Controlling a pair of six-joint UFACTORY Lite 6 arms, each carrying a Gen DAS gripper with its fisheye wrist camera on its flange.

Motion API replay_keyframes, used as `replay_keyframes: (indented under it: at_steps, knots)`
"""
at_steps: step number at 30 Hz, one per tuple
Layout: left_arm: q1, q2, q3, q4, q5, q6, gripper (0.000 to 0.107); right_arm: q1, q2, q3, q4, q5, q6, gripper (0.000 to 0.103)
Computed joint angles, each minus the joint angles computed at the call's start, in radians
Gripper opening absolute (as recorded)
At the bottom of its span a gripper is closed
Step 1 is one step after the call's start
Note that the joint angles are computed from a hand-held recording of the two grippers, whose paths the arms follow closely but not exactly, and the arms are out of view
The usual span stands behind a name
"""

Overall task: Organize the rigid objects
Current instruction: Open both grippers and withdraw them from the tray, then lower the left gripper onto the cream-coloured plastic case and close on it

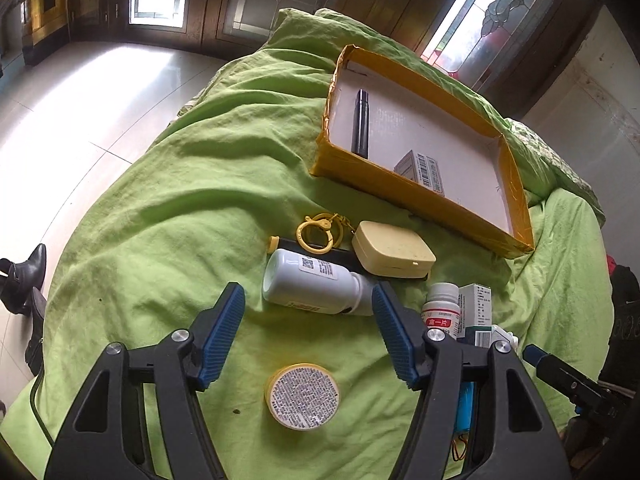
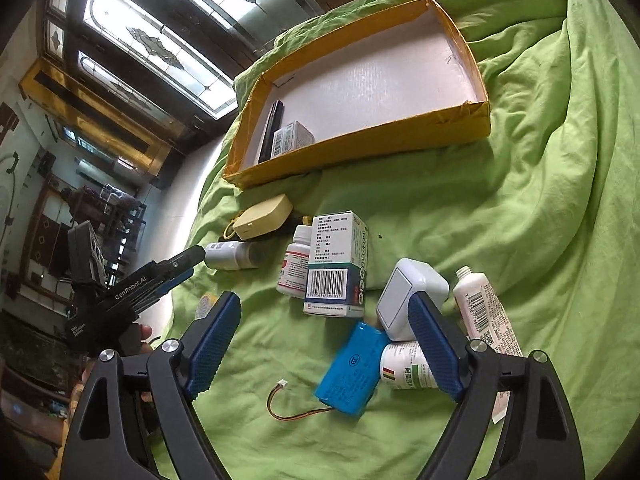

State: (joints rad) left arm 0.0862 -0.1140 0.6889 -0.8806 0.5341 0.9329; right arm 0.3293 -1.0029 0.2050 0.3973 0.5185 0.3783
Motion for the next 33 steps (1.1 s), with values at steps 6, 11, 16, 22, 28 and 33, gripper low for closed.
replay_keyframes:
  at_steps: [6,11,16,22,28,33]
  knots:
    - [-0.035,0.003,-0.007,0.044,-0.032,-0.025,0.065,0.089,0.041,0.017,-0.257,-0.018,0.253,0.082]
    - [-0.052,0.013,-0.007,0.044,-0.046,-0.023,0.065,0.046,0.085,0.001,-0.109,-0.070,0.078,0.082]
    - [-0.069,0.016,-0.008,0.054,-0.053,-0.028,0.065,0.038,0.216,0.040,0.063,-0.139,-0.126,0.073]
    - [-0.107,0.055,0.058,0.063,-0.038,-0.088,0.065,-0.039,0.175,0.031,0.073,-0.105,-0.140,0.073]
    - [-0.249,0.151,0.179,0.115,-0.046,-0.267,0.065,-0.101,0.144,0.015,0.067,-0.070,-0.138,0.073]
    - [-0.423,0.251,0.265,0.505,-0.168,-0.674,0.065,-0.176,0.128,-0.001,0.127,-0.034,-0.223,0.073]
